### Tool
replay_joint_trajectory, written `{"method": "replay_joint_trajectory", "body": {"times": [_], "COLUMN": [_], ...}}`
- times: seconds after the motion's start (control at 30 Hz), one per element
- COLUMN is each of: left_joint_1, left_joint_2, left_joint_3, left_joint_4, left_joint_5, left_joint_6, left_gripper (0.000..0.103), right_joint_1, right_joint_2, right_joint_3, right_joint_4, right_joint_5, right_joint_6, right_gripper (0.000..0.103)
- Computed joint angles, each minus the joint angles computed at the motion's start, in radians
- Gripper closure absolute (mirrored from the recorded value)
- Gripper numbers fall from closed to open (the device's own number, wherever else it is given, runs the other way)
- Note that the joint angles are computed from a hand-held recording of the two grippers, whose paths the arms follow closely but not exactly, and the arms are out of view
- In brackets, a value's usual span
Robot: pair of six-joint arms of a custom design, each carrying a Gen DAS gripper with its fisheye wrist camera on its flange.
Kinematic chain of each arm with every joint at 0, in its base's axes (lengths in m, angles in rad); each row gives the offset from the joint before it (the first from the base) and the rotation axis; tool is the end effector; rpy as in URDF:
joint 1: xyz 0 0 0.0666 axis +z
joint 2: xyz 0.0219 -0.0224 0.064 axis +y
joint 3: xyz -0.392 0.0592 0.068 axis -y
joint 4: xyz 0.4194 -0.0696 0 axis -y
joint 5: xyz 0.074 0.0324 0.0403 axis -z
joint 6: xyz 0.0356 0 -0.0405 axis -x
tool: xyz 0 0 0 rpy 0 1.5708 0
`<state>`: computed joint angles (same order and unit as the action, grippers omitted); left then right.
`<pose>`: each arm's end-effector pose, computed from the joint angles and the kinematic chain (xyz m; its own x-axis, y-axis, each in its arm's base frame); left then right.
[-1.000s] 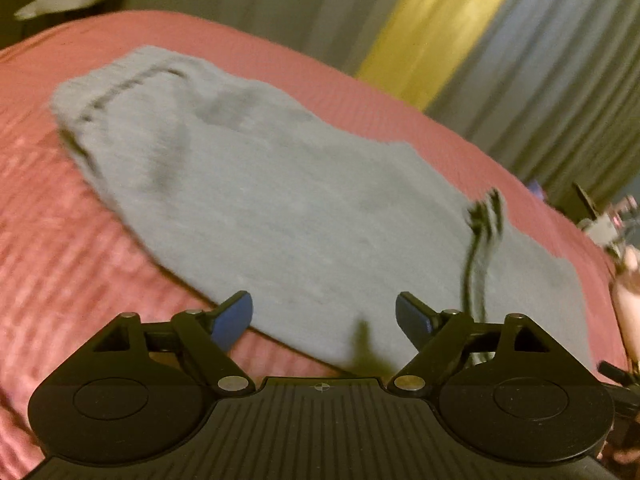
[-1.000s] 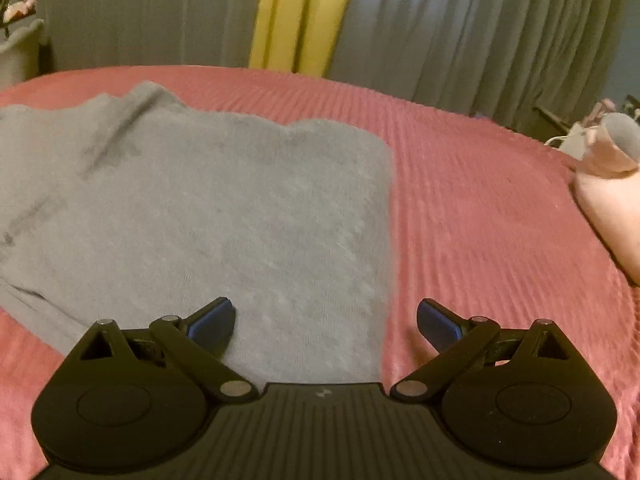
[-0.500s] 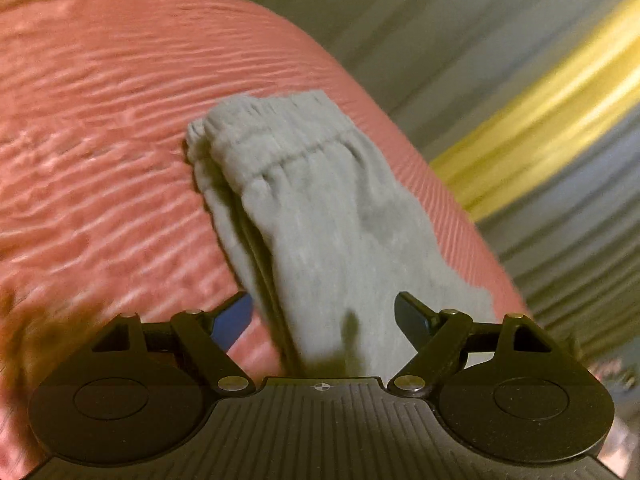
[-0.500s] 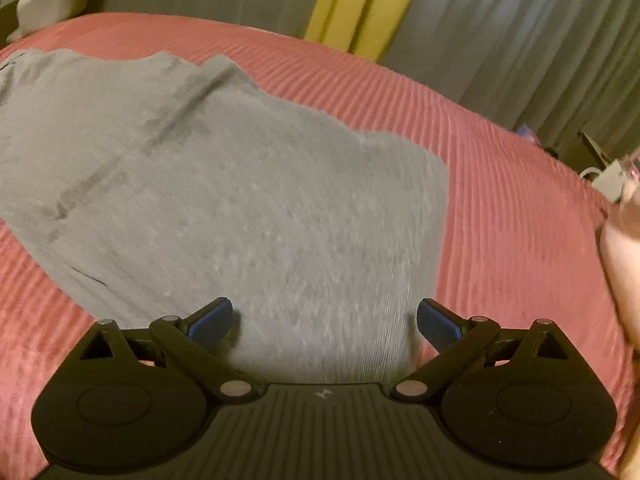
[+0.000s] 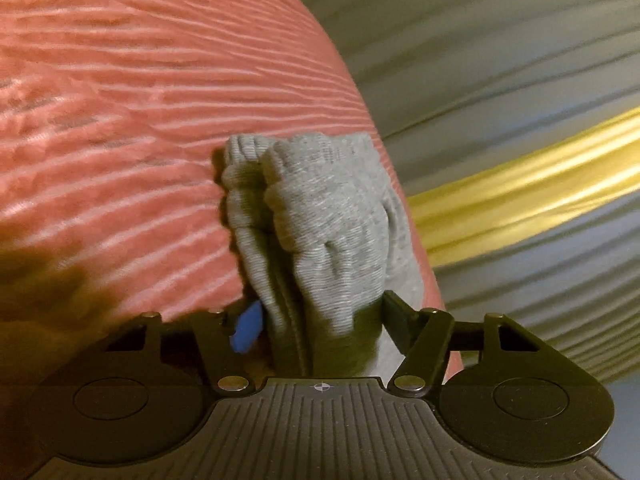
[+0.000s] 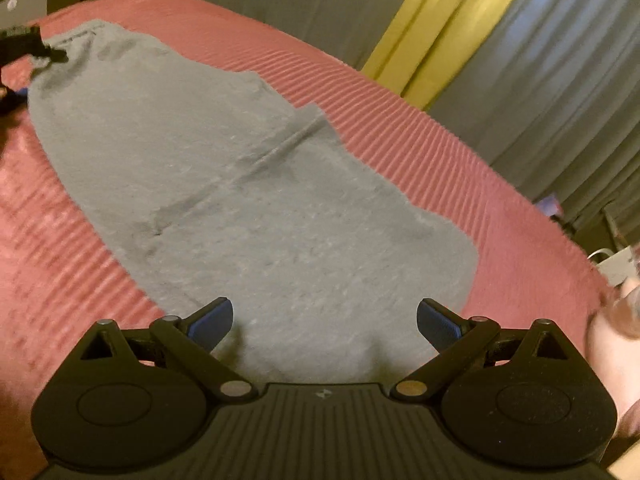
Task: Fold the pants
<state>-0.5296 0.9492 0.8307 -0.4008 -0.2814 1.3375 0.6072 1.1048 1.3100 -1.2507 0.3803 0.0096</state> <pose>0.3148 -0.1733 0.3854 -0.3688 -0.8671 -0.3348 -0.3526 0.4637 -0.8128 0.3121 0.2003 0.5041 -0.7069 -0.5020 -0.4984 -0.3837 0.8640 -0.3260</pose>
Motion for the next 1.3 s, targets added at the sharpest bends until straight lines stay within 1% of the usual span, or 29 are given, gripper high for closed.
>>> {"method": "replay_joint_trajectory", "body": {"times": [0.07, 0.17, 0.2, 0.27, 0.3, 0.4, 0.47, 0.5, 0.53, 0.57, 0.6, 0.63, 0.7, 0.77, 0.83, 0.9, 0.97, 1.0, 1.03, 1.1, 1.13, 1.23, 1.3], "left_joint_1": [0.003, 0.018, 0.022, 0.036, 0.047, 0.075, 0.086, 0.088, 0.086, 0.080, 0.074, 0.066, 0.048, 0.049, 0.054, 0.060, 0.054, 0.041, 0.025, -0.010, -0.029, -0.080, -0.125], "left_joint_2": [-0.012, -0.017, -0.010, 0.021, 0.034, 0.055, 0.057, 0.057, 0.056, 0.049, 0.044, 0.040, 0.039, 0.044, 0.063, 0.091, 0.112, 0.114, 0.113, 0.117, 0.120, 0.127, 0.141], "left_joint_3": [-0.013, -0.026, -0.023, 0.006, 0.014, 0.016, 0.005, 0.003, 0.000, -0.010, -0.019, -0.028, -0.039, -0.037, -0.014, 0.039, 0.089, 0.107, 0.123, 0.164, 0.189, 0.254, 0.307], "left_joint_4": [0.015, 0.037, 0.036, 0.012, 0.014, 0.054, 0.092, 0.101, 0.105, 0.112, 0.122, 0.133, 0.151, 0.142, 0.105, 0.027, -0.045, -0.062, -0.069, -0.093, -0.108, -0.128, -0.117], "left_joint_5": [-0.002, -0.006, -0.009, 0.005, 0.020, 0.053, 0.067, 0.067, 0.061, 0.048, 0.035, 0.017, -0.018, -0.024, -0.023, -0.017, -0.040, -0.069, -0.101, -0.163, -0.189, -0.245, -0.281], "left_joint_6": [0.006, 0.048, 0.050, 0.015, 0.006, 0.045, 0.074, 0.080, 0.083, 0.077, 0.063, 0.042, 0.005, 0.015, 0.041, 0.047, 0.051, 0.027, -0.019, -0.115, -0.159, -0.254, -0.347], "left_gripper": [0.035, 0.035, 0.035, 0.034, 0.033, 0.033, 0.034, 0.039, 0.049, 0.055, 0.064, 0.068, 0.071, 0.071, 0.066, 0.064, 0.069, 0.074, 0.078, 0.080, 0.081, 0.082, 0.082], "right_joint_1": [-0.003, -0.011, -0.017, -0.031, -0.041, -0.056, -0.057, -0.054, -0.051, -0.051, -0.048, -0.048, -0.050, -0.056, -0.062, -0.067, -0.077, -0.083, -0.092, -0.105, -0.114, -0.140, -0.169], "right_joint_2": [-0.005, 0.011, 0.014, 0.021, 0.024, 0.024, 0.022, 0.020, 0.016, 0.017, 0.016, 0.016, 0.013, 0.011, 0.007, 0.005, 0.001, -0.001, -0.006, -0.021, -0.029, -0.048, -0.058], "right_joint_3": [-0.006, -0.003, -0.001, 0.003, 0.008, 0.014, 0.014, 0.012, 0.008, 0.007, 0.006, 0.007, 0.012, 0.019, 0.019, 0.021, 0.025, 0.029, 0.030, 0.029, 0.030, 0.032, 0.039], "right_joint_4": [-0.019, -0.053, -0.063, -0.075, -0.085, -0.096, -0.099, -0.097, -0.094, -0.088, -0.085, -0.082, -0.077, -0.075, -0.067, -0.071, -0.079, -0.086, -0.087, -0.081, -0.076, -0.062, -0.069], "right_joint_5": [-0.006, 0.037, 0.052, 0.064, 0.063, 0.051, 0.049, 0.052, 0.056, 0.058, 0.059, 0.059, 0.053, 0.043, 0.039, 0.048, 0.047, 0.043, 0.035, 0.024, 0.022, 0.020, 0.004], "right_joint_6": [-0.026, -0.072, -0.093, -0.135, -0.162, -0.211, -0.212, -0.204, -0.194, -0.181, -0.173, -0.167, -0.166, -0.176, -0.184, -0.195, -0.207, -0.222, -0.232, -0.249, -0.255, -0.286, -0.338], "right_gripper": [0.004, 0.004, 0.004, 0.004, 0.004, 0.004, 0.004, 0.004, 0.004, 0.004, 0.004, 0.004, 0.004, 0.004, 0.004, 0.004, 0.004, 0.004, 0.004, 0.004, 0.004, 0.004, 0.004]}}
